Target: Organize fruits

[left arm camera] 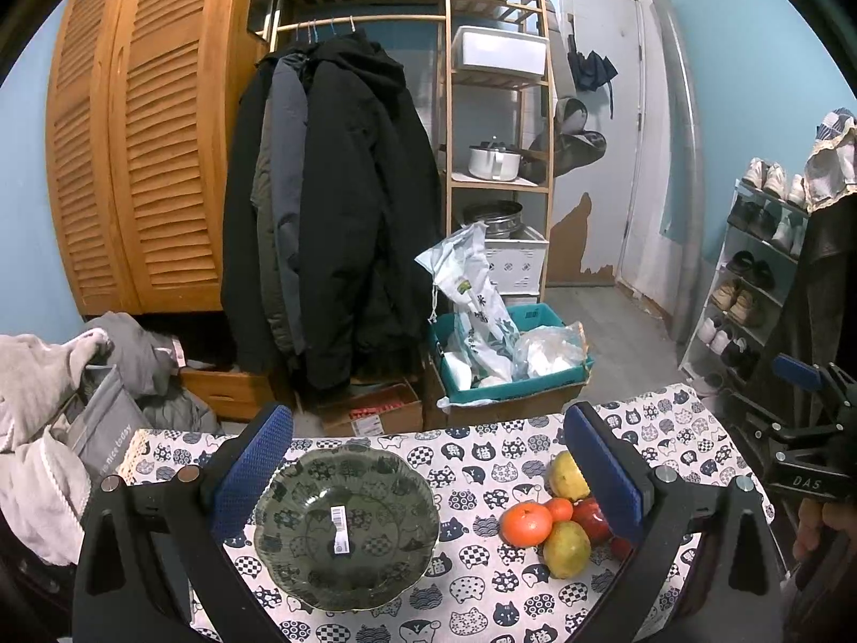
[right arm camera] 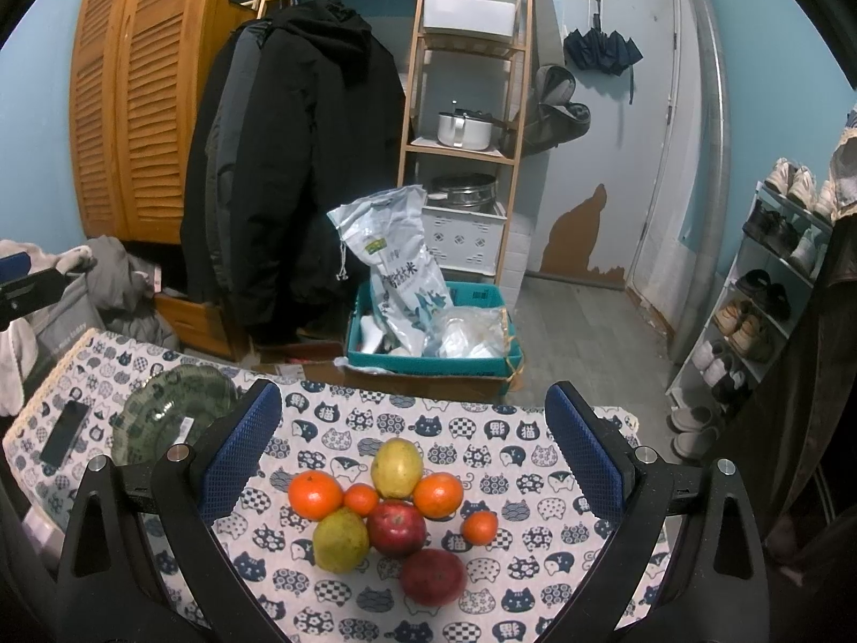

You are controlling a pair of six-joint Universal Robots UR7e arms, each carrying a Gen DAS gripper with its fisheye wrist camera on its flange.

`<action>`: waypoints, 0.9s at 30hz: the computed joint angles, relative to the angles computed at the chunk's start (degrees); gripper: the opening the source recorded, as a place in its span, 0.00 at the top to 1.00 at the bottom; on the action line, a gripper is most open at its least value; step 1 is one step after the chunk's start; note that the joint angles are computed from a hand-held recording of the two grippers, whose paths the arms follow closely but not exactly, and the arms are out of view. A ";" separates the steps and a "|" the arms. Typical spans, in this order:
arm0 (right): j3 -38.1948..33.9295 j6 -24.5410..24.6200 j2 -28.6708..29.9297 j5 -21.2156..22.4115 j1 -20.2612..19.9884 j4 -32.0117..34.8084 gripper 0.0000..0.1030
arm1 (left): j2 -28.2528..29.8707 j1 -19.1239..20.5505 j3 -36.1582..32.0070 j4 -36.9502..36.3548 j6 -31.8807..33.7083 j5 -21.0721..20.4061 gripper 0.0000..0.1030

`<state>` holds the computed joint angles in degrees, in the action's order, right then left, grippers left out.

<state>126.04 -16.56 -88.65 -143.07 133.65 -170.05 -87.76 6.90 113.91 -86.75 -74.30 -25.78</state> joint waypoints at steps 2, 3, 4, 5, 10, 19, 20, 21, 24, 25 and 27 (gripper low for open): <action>-0.12 0.18 0.22 -0.04 0.11 0.05 0.06 | 0.04 0.02 -0.14 0.03 -0.01 -0.11 0.01; -0.03 0.04 0.06 -0.01 0.04 0.00 0.06 | 0.01 -0.06 -0.13 0.07 -0.05 -0.07 0.01; -0.03 0.04 0.08 -0.02 0.05 -0.04 0.06 | 0.06 -0.06 -0.17 0.14 -0.11 -0.02 0.01; -0.03 0.07 0.11 0.00 0.06 -0.09 0.06 | 0.13 -0.03 -0.23 0.14 -0.06 -0.02 0.01; 0.00 0.03 0.08 0.00 0.04 -0.04 0.06 | 0.09 -0.05 -0.07 0.02 0.01 -0.10 0.01; 0.02 -0.08 0.15 -0.05 0.04 -0.22 0.06 | 0.19 -0.09 0.09 -0.26 0.00 -0.13 0.01; -0.01 -0.05 0.21 -0.11 0.07 -0.21 0.06 | 0.24 -0.07 0.01 -0.18 0.01 -0.17 0.01; -0.01 -0.03 0.13 -0.03 0.04 -0.12 0.06 | 0.24 -0.09 -0.04 -0.07 -0.03 -0.17 0.01; -0.03 -0.07 0.17 -0.06 0.06 -0.16 0.06 | 0.09 -0.11 0.19 -0.14 -0.11 -0.09 0.01; -0.09 0.00 0.32 -0.14 0.13 -0.19 0.06 | 0.10 -0.09 0.16 0.00 -0.23 -0.09 0.01; -0.04 -0.06 0.14 -0.05 0.05 -0.12 0.06 | 0.20 -0.08 -0.05 0.36 -0.50 -0.09 0.01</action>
